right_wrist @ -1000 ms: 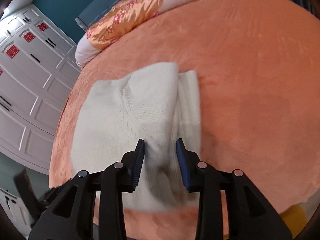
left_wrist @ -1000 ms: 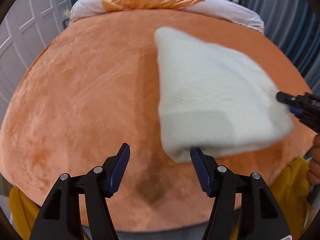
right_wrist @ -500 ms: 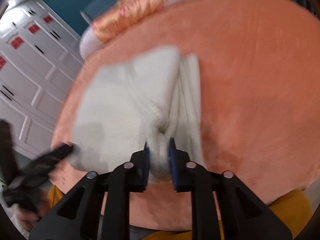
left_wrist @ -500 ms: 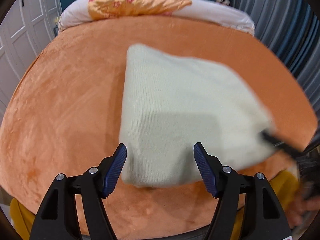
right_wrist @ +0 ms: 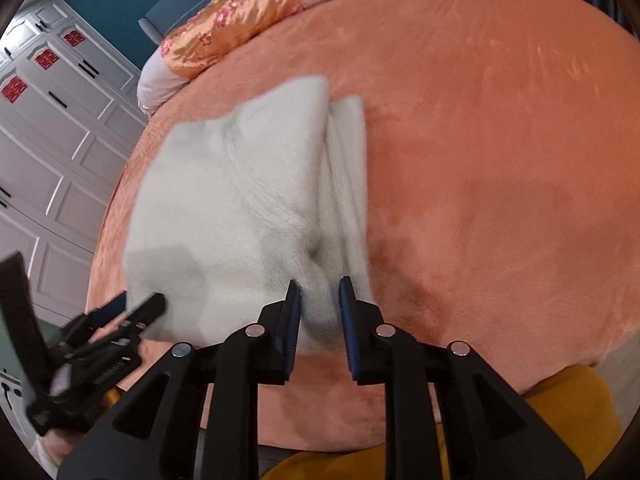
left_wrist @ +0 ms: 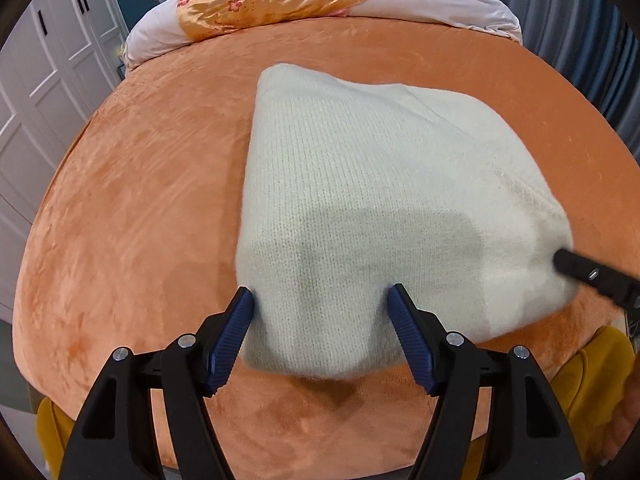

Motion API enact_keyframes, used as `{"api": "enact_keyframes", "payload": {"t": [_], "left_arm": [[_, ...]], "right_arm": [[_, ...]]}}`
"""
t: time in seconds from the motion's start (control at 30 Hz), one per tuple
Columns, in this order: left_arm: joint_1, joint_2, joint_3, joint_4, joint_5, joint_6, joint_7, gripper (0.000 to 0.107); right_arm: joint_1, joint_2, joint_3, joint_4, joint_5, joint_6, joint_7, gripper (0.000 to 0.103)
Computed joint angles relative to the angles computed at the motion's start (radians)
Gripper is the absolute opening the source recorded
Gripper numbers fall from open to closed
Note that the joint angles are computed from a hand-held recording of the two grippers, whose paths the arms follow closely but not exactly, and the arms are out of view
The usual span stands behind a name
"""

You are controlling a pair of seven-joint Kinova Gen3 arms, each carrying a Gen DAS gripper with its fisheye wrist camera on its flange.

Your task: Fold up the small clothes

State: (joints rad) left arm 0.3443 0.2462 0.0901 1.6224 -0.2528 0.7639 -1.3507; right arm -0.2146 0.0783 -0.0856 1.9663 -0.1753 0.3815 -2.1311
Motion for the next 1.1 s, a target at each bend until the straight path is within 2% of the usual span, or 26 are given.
{"api": "enact_keyframes", "payload": {"t": [0.07,0.13,0.2,0.33,0.47,0.53,0.6,0.7,0.8,0.87,0.97,1.03,1.1], "left_arm": [[0.009,0.004,-0.003,-0.003,-0.012,0.002,0.013,0.068],[0.022,0.004,-0.006,0.0,-0.029,0.003,0.031,0.068],[0.027,0.006,-0.006,-0.003,-0.038,0.007,0.041,0.068],[0.028,0.008,-0.004,-0.003,-0.039,0.008,0.045,0.068],[0.034,0.006,-0.007,0.004,-0.056,0.005,0.053,0.069],[0.063,0.005,-0.049,0.005,-0.034,0.0,0.039,0.069],[0.047,-0.003,-0.062,0.007,0.023,-0.005,-0.003,0.069],[-0.065,-0.032,-0.005,0.021,0.145,-0.011,-0.072,0.069],[-0.185,-0.061,0.051,0.035,0.259,-0.006,-0.123,0.068],[-0.185,-0.076,0.024,0.041,0.274,-0.008,-0.125,0.068],[-0.171,-0.065,-0.005,0.022,0.258,0.022,-0.112,0.068],[-0.187,-0.052,-0.007,0.013,0.277,0.044,-0.12,0.068],[-0.195,-0.047,-0.006,0.01,0.289,0.055,-0.127,0.068]], "right_arm": [[-0.052,-0.016,0.044,-0.033,0.081,0.028,-0.053,0.019],[-0.051,-0.008,0.027,-0.071,0.154,0.04,-0.098,0.019],[-0.082,0.028,0.035,-0.144,0.23,0.095,-0.121,0.019],[-0.065,0.139,0.005,-0.238,0.248,0.192,-0.096,0.019],[-0.137,0.194,0.051,-0.294,0.336,0.262,-0.131,0.016],[-0.179,0.198,0.08,-0.334,0.356,0.325,-0.148,0.017],[-0.153,0.169,0.046,-0.334,0.356,0.324,-0.149,0.02],[-0.112,0.126,0.013,-0.312,0.277,0.26,-0.092,0.019],[-0.092,0.134,-0.007,-0.346,0.221,0.246,-0.025,0.019],[-0.1,0.175,-0.009,-0.406,0.204,0.273,0.017,0.02],[-0.073,0.294,-0.051,-0.524,0.131,0.362,0.102,0.02],[-0.122,0.347,-0.013,-0.554,0.145,0.378,0.095,0.019],[-0.143,0.345,0.003,-0.573,0.164,0.402,0.081,0.019]]}}
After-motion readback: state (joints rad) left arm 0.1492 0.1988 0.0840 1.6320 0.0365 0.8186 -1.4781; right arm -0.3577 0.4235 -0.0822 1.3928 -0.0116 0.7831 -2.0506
